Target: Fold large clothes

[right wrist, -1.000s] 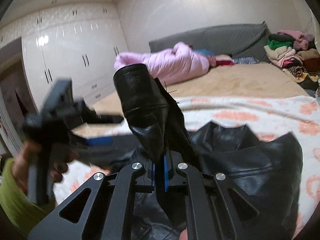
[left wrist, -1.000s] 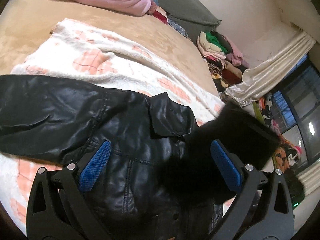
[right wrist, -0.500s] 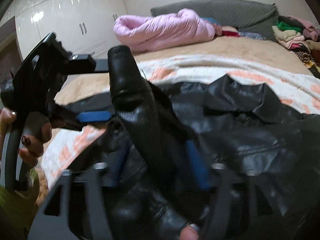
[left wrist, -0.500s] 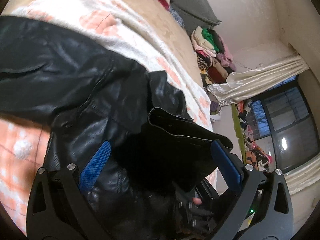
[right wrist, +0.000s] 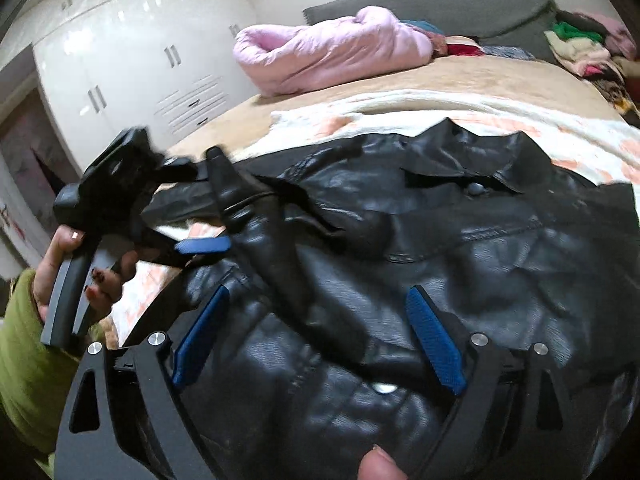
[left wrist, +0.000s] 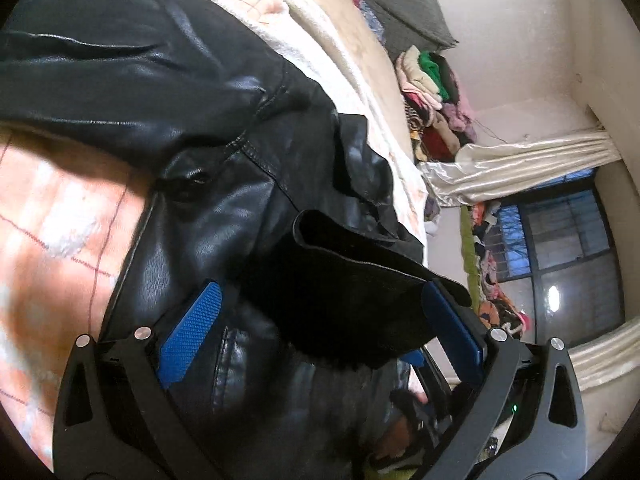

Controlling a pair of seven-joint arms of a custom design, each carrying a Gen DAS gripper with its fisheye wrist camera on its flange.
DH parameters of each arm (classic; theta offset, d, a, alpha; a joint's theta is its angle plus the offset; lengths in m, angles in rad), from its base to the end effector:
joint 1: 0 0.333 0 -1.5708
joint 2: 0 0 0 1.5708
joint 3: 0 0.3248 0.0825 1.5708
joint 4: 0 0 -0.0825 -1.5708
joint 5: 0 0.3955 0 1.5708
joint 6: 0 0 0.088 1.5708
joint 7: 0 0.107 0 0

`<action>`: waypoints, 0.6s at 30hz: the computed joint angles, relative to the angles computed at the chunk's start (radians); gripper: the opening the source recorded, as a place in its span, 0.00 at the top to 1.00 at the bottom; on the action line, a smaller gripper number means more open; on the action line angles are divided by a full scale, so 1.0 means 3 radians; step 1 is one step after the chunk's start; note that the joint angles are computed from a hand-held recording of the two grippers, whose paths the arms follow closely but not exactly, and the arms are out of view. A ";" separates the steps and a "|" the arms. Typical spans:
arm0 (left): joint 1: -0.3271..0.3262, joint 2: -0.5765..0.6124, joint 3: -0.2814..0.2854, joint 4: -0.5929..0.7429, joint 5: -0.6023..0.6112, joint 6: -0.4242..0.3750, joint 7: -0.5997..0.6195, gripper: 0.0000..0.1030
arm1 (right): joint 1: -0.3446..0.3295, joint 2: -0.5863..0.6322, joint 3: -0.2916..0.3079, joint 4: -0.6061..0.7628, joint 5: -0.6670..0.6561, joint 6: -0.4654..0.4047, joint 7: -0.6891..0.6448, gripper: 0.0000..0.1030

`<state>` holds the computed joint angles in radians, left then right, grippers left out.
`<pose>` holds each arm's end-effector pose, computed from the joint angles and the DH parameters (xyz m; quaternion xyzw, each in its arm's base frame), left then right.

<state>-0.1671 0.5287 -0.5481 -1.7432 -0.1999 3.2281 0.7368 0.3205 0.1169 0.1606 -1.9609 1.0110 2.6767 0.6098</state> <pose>0.6017 -0.4019 0.4278 0.7557 -0.4282 0.4766 0.1358 0.5733 0.2662 0.4751 -0.8081 0.4049 -0.0406 0.4259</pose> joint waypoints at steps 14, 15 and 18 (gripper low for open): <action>0.0102 -0.0112 -0.0056 -0.0247 0.0223 0.0094 -0.0350 0.09 | 0.0081 0.0006 -0.0001 -0.0139 -0.0919 -0.0053 0.0344 0.74; 0.0008 -0.0131 0.0051 -0.0210 0.0213 -0.0007 -0.0362 0.09 | 0.0058 -0.0003 0.0006 -0.0136 -0.0837 -0.0086 0.0318 0.74; -0.0431 -0.0171 0.0545 -0.0033 0.0203 -0.0362 -0.0444 0.09 | -0.0011 -0.0053 -0.0009 -0.0130 -0.0521 -0.0184 0.0235 0.70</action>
